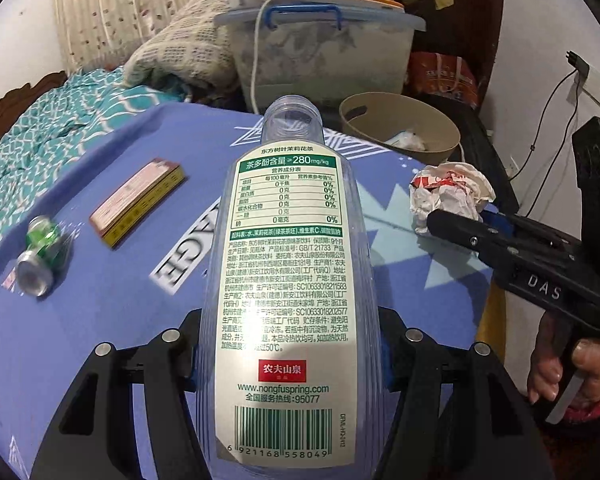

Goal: Collect trash
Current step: 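Carry the bottle and tissue over the beige bin and open both tools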

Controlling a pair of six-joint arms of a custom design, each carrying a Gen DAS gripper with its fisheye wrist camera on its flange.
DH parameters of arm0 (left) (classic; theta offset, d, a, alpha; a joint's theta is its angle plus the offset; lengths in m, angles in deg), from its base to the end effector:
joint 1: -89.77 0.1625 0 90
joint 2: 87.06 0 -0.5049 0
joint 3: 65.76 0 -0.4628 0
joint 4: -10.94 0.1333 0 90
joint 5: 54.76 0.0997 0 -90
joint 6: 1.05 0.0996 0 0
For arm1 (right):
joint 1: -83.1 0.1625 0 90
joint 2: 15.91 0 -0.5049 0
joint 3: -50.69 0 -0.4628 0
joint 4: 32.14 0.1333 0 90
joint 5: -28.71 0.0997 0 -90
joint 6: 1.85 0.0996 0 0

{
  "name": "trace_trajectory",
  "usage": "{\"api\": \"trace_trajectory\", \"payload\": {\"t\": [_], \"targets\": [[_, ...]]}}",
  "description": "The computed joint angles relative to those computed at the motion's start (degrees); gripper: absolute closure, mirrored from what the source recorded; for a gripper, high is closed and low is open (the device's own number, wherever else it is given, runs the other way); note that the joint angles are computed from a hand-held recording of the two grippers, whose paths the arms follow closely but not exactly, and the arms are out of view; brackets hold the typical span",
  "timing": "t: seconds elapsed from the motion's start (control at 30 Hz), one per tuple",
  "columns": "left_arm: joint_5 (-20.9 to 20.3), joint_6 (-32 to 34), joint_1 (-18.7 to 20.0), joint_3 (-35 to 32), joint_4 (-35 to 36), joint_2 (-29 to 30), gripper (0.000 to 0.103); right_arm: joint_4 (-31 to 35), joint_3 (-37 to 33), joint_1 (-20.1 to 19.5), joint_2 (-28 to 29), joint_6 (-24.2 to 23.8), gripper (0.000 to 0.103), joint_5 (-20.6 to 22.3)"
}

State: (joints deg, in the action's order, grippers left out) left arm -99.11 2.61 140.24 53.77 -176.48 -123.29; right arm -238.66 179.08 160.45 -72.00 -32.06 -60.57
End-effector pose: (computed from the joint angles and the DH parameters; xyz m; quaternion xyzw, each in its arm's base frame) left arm -0.2082 -0.5736 -0.0419 0.2923 0.8680 -0.2263 0.3314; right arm 0.0079 -0.5791 0.1388 0.1438 -0.9152 0.3525 0.1321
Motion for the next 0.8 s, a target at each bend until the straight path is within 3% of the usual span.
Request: {"api": "trace_trajectory", "payload": {"t": [0.8], "targets": [[-1.7, 1.9, 1.0, -3.8, 4.0, 1.6, 0.045, 0.4, -1.5, -0.8, 0.0, 0.3, 0.061, 0.9]]}}
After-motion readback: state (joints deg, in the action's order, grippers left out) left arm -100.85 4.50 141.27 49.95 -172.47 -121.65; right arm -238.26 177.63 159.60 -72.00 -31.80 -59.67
